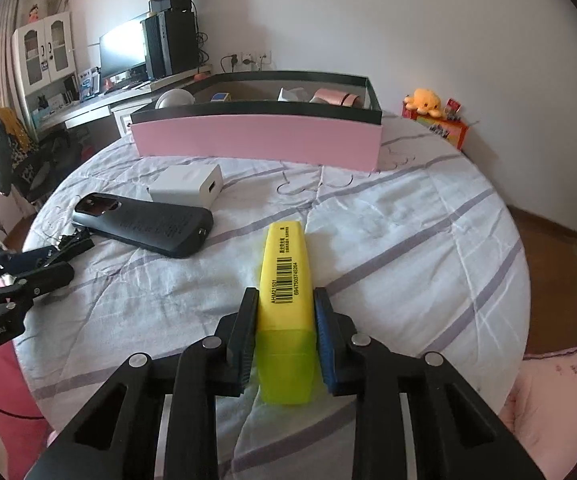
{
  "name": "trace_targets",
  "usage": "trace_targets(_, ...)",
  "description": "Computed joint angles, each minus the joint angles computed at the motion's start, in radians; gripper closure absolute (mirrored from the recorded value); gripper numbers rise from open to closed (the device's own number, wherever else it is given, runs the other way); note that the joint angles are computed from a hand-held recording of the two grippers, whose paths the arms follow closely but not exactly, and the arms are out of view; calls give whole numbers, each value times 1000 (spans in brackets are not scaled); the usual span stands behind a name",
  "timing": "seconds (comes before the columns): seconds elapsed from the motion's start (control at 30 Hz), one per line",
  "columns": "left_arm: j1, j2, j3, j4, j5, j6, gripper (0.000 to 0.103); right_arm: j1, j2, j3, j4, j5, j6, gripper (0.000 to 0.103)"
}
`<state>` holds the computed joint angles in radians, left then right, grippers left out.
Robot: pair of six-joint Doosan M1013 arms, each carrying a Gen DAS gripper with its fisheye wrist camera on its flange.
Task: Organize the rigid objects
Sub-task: 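Grasp the black flower hair clip with the left tool while the right tool grasps the yellow highlighter, then carry the hair clip with the left tool while the right tool carries the highlighter into the box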
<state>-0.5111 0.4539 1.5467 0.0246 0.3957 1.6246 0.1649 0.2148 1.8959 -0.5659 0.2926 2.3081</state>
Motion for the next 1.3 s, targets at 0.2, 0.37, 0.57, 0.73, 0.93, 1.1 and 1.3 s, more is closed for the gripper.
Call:
trace_targets(0.2,1,-8,-3,-100,13,113,84,-7,-12,8,100,-32,-94,76)
trace_targets(0.37,4,-16,-12,-174,14,185,84,-12,-23,6,132,-48,-126,76)
trace_targets(0.57,8,-18,-31,-238,13,245,84,-21,-35,-1,167,-73,-158,76)
trace_targets(0.73,11,-20,-47,-338,17,352,84,-32,-38,-11,284,-90,-273,76)
trace_targets(0.93,13,-3,-104,-382,23,406,84,-44,-33,-40,384,-101,-388,76)
trace_targets(1.1,17,51,-216,-358,76,375,84,-55,-15,-96,458,-99,-496,76)
trace_targets(1.3,17,144,-394,-296,163,328,84,-66,46,-216,532,-34,-642,76)
